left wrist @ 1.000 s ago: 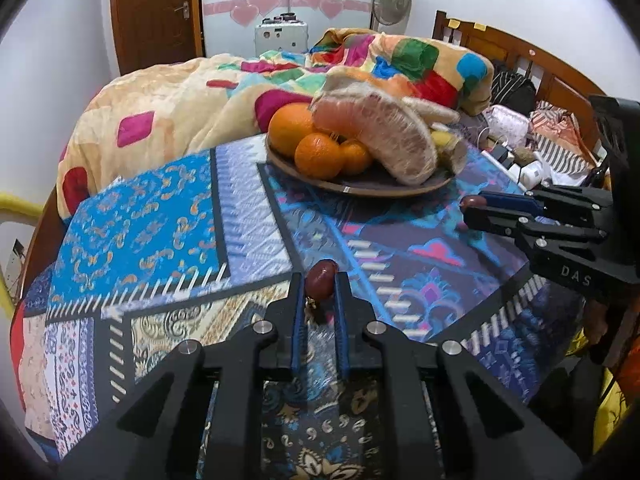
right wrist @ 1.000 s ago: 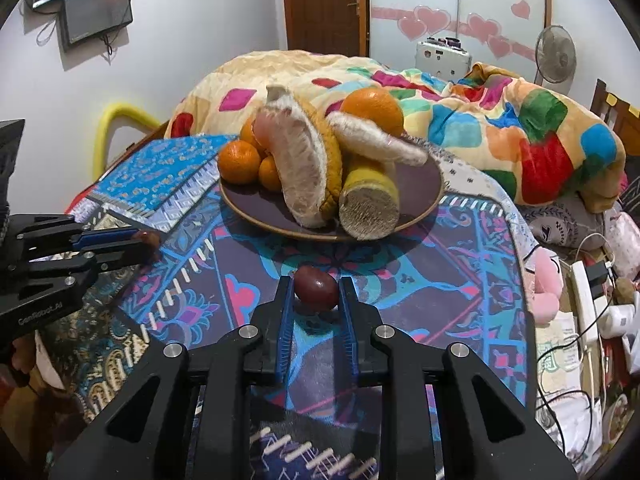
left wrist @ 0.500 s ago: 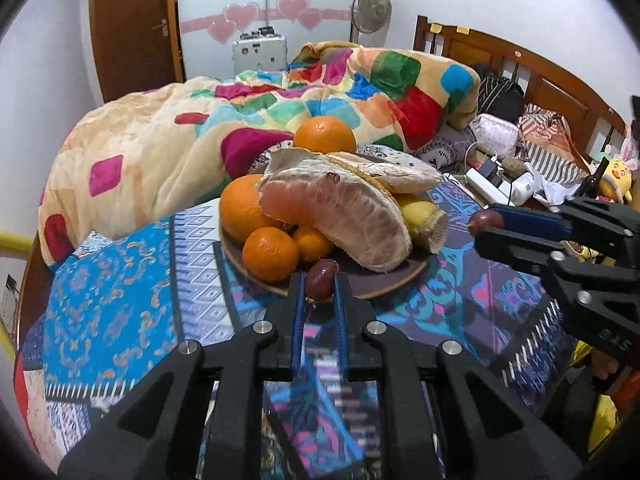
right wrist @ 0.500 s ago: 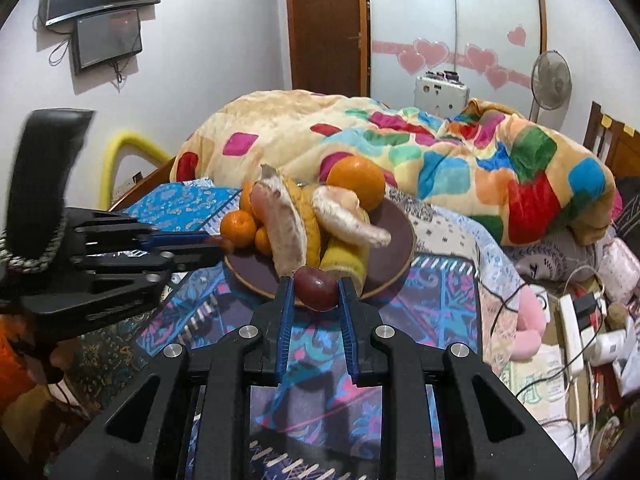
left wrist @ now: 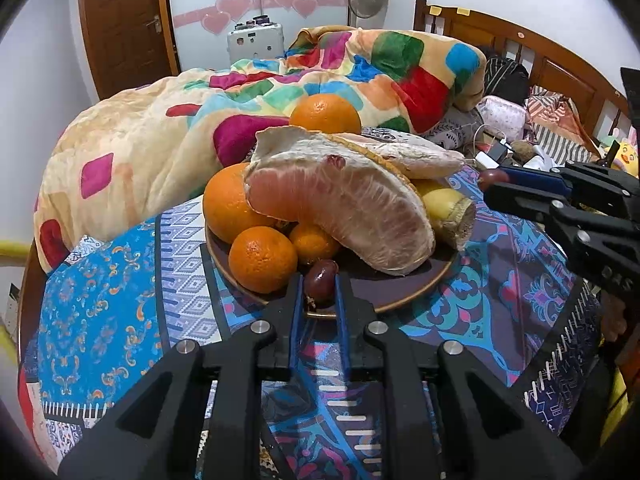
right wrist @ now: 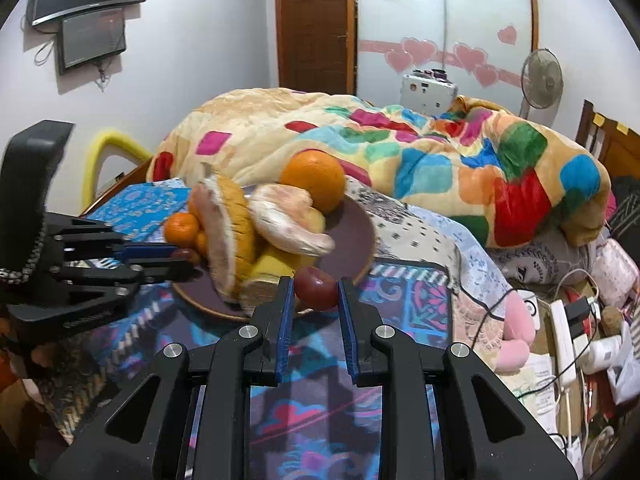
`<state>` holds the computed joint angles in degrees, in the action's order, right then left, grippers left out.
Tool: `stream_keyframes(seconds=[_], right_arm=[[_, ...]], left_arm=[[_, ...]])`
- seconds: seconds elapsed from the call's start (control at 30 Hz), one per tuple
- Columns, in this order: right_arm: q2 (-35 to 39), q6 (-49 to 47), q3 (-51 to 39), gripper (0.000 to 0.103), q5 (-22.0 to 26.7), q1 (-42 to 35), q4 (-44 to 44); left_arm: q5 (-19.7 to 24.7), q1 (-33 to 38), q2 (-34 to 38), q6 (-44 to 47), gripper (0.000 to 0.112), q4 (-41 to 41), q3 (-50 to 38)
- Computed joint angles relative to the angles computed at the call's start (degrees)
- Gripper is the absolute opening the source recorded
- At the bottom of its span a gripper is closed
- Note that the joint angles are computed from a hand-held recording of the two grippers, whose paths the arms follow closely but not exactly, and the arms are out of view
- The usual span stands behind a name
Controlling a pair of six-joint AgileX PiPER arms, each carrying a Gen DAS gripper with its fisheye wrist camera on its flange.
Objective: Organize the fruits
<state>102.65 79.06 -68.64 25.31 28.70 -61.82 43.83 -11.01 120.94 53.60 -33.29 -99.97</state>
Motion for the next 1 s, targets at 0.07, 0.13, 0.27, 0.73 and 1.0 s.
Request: stream_keyframes(seconds=[0.07, 0.13, 0.27, 0.73, 1.0], right_arm=[[0.37, -0.11, -0.07, 0.02, -0.16, -0.98, 0.11], [1.02, -2.56, -0.69, 0.02, -1.62, -2.68, 2.72], [2.78, -9.36, -3.28, 0.02, -3.21, -4.58, 9.09], [5.34, -20.8, -7.16, 0.028, -2.48, -6.06, 21.01], [0.83, -12.92, -3.28, 0.033, -0.64, -4.05, 14.01]], left_arm=[[0.65, -0.01, 0.18, -0.25, 0.02, -0.04, -0.41], [0.72, 0.0, -0.01, -0.04, 0.023, -0.25, -0.24], [0.36, 0.5, -1.14, 1.46, 0.026, -2.1, 1.15], [-3.67, 3.63, -3.4, 3.3, 0.026, -8.23, 3.55], [-4.03, 4.76, -7.75, 5.41, 0.026, -11.36, 7.83]])
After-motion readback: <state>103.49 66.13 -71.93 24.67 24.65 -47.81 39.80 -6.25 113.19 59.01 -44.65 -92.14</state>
